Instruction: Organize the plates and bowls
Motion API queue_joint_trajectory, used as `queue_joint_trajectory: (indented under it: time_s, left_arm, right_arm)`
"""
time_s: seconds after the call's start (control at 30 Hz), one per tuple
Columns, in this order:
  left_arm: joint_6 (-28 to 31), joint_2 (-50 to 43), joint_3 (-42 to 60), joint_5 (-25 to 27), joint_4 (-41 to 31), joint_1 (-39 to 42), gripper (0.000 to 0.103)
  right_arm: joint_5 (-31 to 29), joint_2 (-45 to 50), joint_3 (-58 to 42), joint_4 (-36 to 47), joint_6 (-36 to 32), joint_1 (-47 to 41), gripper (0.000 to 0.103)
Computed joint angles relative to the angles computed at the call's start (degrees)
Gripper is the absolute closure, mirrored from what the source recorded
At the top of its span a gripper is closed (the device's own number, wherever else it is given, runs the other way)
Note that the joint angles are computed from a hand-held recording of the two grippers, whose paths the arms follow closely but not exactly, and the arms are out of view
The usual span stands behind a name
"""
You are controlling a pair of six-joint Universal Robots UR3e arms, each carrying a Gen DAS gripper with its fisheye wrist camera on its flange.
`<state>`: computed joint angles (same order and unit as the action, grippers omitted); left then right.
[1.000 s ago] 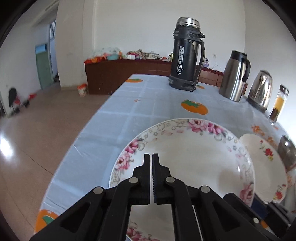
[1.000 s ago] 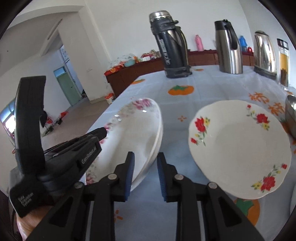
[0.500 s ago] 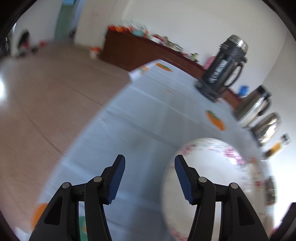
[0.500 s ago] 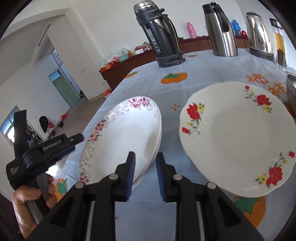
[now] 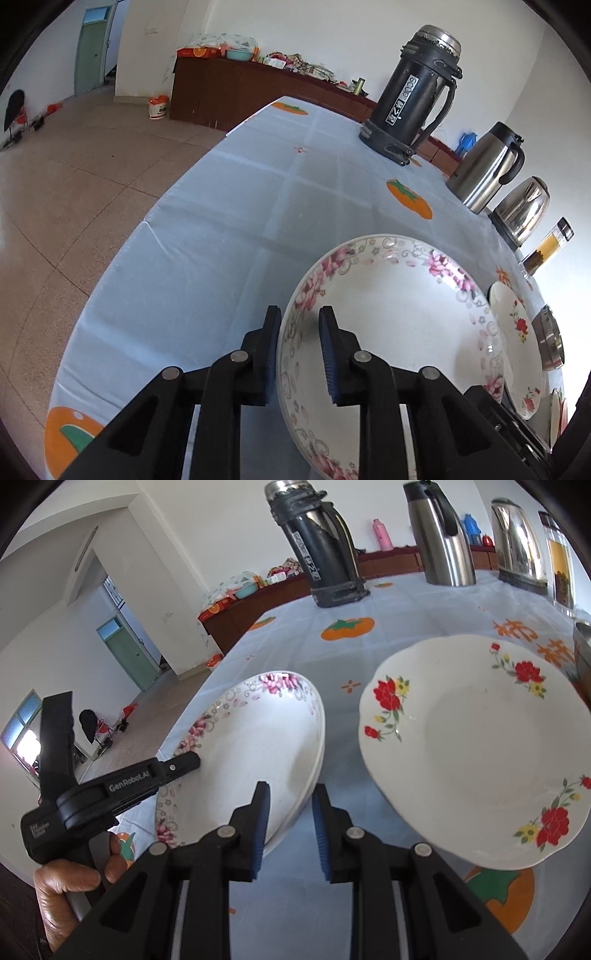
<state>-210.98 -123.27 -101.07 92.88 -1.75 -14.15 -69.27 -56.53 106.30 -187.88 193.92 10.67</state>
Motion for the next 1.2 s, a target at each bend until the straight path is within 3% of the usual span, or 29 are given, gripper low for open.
queue_joint_trajectory:
  time_s: [0.13,0.23,0.4,0.6,0.73,1.0,1.2]
  left_arm:
    - [-0.50,0.80,-2.41,-3.27,2.79,1.33,0.080]
    - [0.89,1.44,-2.05,-0.12,2.44,-0.44,0.080]
    - [1.85,3.15,-4.40,0.65,6.13,-1.15,0.080]
    - [2.63,2.90,-3.44,3.42,5.29,-2.84,0.080]
    - [2.30,3.69,-4.44,3.65,6.64,-3.31,0.080]
    - [3.29,3.57,-2.30,9.75,5.59,-7.56,0.080]
    - [3.34,3.77,-1.70,10.51,6.01,-9.20,0.080]
  right_arm:
    - [0.81,0.05,0.13,0.02,0.07,-0.59,0.079]
    - [1.95,-0.18,1.12,-0.79,-0.11,-1.16,0.079]
    - [2.71,-1.04,3.01,-2.81,-1.03,-1.81,0.079]
    - [1.33,-3.04,6.24,-7.74,-2.30,-1.50,0.079]
    - [2.20,-3.65,7.29,-7.47,-2.75,-2.13,0.079]
    - [3.26,-6.17,11.85,-9.72,-4.11,-3.69,0.079]
    - [5.30,-8.17,15.37,-10.67,-4.80,-5.94,0.079]
